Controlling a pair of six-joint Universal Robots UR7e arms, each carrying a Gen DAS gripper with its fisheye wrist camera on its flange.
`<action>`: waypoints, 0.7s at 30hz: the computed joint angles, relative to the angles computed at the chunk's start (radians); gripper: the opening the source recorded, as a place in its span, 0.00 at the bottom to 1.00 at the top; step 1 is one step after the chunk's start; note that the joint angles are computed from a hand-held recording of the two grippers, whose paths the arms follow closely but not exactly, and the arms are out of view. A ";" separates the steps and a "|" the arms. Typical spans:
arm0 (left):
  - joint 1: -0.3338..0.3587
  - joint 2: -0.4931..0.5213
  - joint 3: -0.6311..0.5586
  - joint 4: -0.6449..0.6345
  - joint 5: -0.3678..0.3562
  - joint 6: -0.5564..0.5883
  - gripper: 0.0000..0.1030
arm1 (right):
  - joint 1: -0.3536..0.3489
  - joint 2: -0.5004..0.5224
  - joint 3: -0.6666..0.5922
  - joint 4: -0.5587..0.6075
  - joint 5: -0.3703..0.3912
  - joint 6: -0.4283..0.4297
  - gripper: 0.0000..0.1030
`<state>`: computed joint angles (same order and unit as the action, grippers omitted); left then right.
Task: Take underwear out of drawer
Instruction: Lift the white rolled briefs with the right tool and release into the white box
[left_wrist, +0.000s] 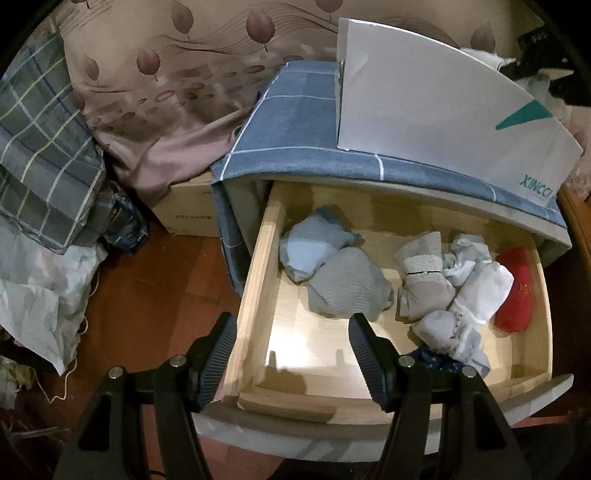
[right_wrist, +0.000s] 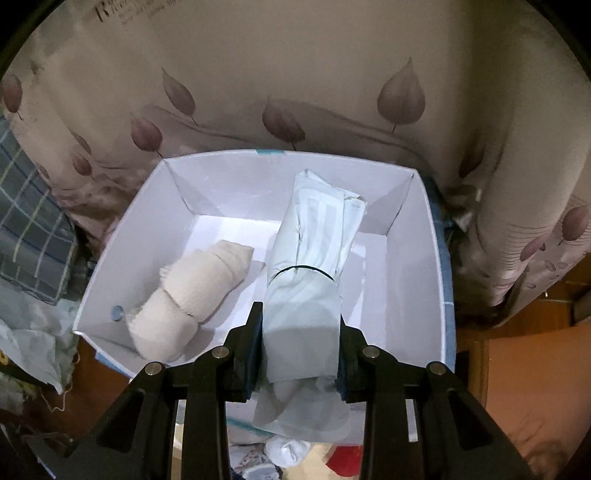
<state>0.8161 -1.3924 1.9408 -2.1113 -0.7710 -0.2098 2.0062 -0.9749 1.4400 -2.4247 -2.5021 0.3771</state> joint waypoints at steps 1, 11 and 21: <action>0.002 0.001 -0.001 0.000 -0.001 -0.002 0.63 | -0.004 0.006 -0.008 0.006 0.002 0.000 0.29; 0.010 0.006 -0.013 0.021 0.002 -0.014 0.63 | -0.033 0.033 -0.026 0.033 0.020 0.036 0.34; 0.019 0.015 -0.027 0.055 0.003 -0.036 0.63 | 0.015 0.012 0.003 -0.040 -0.027 -0.012 0.40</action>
